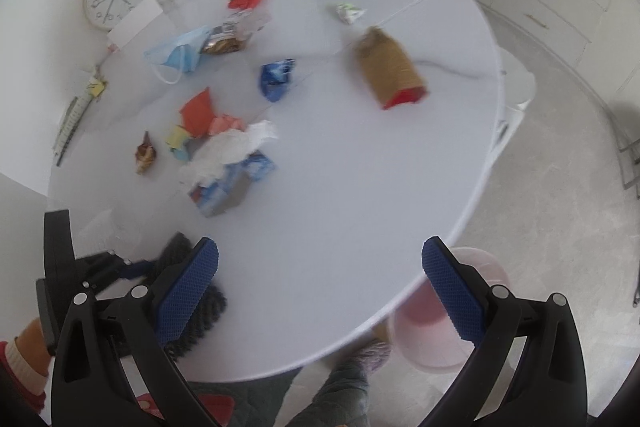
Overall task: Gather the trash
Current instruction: 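Grasp the black mesh pad with the left gripper while the right gripper reaches for the brown paper bag, then carry the mesh pad and brown bag to the white wastebasket and release both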
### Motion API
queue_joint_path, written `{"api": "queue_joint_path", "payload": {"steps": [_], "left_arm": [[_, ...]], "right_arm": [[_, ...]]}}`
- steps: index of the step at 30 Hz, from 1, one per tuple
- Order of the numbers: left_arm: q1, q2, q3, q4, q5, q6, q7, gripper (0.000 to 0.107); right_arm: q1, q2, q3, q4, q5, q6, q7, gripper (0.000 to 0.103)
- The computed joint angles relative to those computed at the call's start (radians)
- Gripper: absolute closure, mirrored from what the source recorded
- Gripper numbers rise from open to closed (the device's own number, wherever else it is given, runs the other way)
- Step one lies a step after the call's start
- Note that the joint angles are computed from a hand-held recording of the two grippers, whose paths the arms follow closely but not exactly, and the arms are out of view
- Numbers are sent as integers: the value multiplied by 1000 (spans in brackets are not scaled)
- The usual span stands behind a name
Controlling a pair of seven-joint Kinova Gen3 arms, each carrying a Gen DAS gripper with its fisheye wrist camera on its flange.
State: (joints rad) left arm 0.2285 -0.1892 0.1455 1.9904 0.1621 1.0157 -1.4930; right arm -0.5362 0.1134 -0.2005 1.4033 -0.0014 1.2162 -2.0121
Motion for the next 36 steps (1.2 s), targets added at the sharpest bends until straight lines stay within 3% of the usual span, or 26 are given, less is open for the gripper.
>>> {"api": "queue_joint_path", "payload": {"steps": [1, 2, 4, 7, 10, 13, 20, 24, 29, 34, 36], "left_arm": [[-15, -4, 6, -2, -3, 1, -1, 93], [-22, -8, -6, -8, 3, 11, -13, 96], [-23, -26, -62, -6, 53, 21, -54, 96], [-51, -51, -90, -14, 87, 40, -82, 96], [-70, -59, -103, -34, 109, 47, -104, 96], [-84, -47, -131, -58, 161, 65, -149, 96], [-114, -38, -144, -127, 210, 100, -240, 96], [-120, -48, -152, -163, 223, 123, -287, 96], [-119, -55, -139, -212, 217, 148, -315, 96], [-90, -29, -80, -261, 195, 148, -291, 96], [-65, -11, -47, -286, 189, 142, -269, 96]], "right_arm": [[-7, 14, -5, -13, 4, -2, 0, 2], [-15, 30, -9, -29, 6, -6, 9, 2], [-22, 40, -6, -43, 10, -22, 25, 2], [-40, 63, 10, -84, 83, -29, 13, 2], [-44, 130, 50, -160, 171, -12, 20, 2], [-5, 234, 71, -261, 183, 15, 76, 2], [25, 458, 124, -503, 129, 144, 201, 21], [24, 507, 138, -551, 107, 195, 225, 44], [10, 478, 142, -497, 110, 163, 221, 64], [60, 359, 129, -339, 51, 64, 180, 66], [122, 278, 54, -258, 73, 41, 136, 66]]}}
